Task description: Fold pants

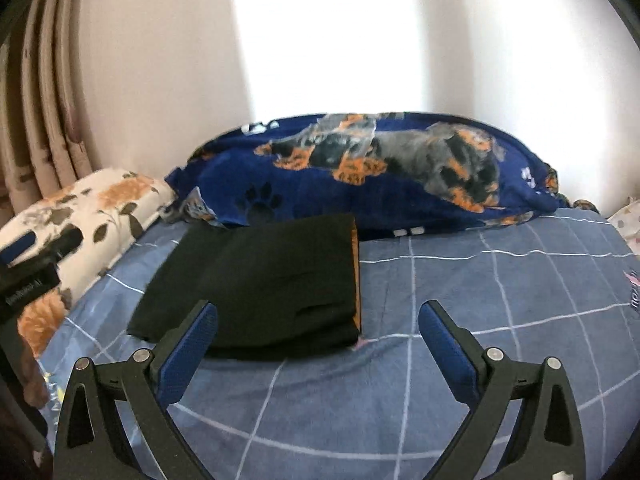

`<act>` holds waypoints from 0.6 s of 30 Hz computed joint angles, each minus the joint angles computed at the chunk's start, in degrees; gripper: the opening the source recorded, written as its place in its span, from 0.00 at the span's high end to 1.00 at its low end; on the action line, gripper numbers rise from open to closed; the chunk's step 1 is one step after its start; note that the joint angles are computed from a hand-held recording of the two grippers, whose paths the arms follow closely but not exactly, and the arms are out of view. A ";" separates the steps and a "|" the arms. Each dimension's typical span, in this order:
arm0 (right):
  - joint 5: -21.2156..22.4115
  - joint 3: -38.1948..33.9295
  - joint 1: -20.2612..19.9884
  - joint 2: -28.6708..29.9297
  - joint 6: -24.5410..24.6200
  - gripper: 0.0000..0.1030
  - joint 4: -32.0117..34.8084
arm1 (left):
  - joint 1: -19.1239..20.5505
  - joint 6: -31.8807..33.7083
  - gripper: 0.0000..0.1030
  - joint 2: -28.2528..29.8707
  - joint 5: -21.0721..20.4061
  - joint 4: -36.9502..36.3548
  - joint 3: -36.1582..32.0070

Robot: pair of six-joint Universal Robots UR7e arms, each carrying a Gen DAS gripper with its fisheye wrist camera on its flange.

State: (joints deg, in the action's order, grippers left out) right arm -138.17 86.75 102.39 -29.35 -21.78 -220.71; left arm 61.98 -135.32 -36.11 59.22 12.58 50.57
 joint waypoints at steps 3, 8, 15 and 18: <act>-0.24 3.21 1.42 -1.70 -0.13 0.03 -3.58 | -2.66 2.36 0.00 -7.62 -1.01 -10.82 11.75; -0.82 7.42 3.39 -4.17 1.44 0.03 -6.73 | -5.37 -3.37 0.00 -11.27 -2.08 -4.64 13.52; -1.83 11.40 5.76 -5.20 0.68 0.03 -10.42 | -6.53 -8.40 0.00 -16.37 1.34 -0.92 18.89; -2.22 12.65 6.33 -5.56 0.68 0.03 -11.04 | -7.10 -12.64 0.00 -15.84 1.11 5.80 16.98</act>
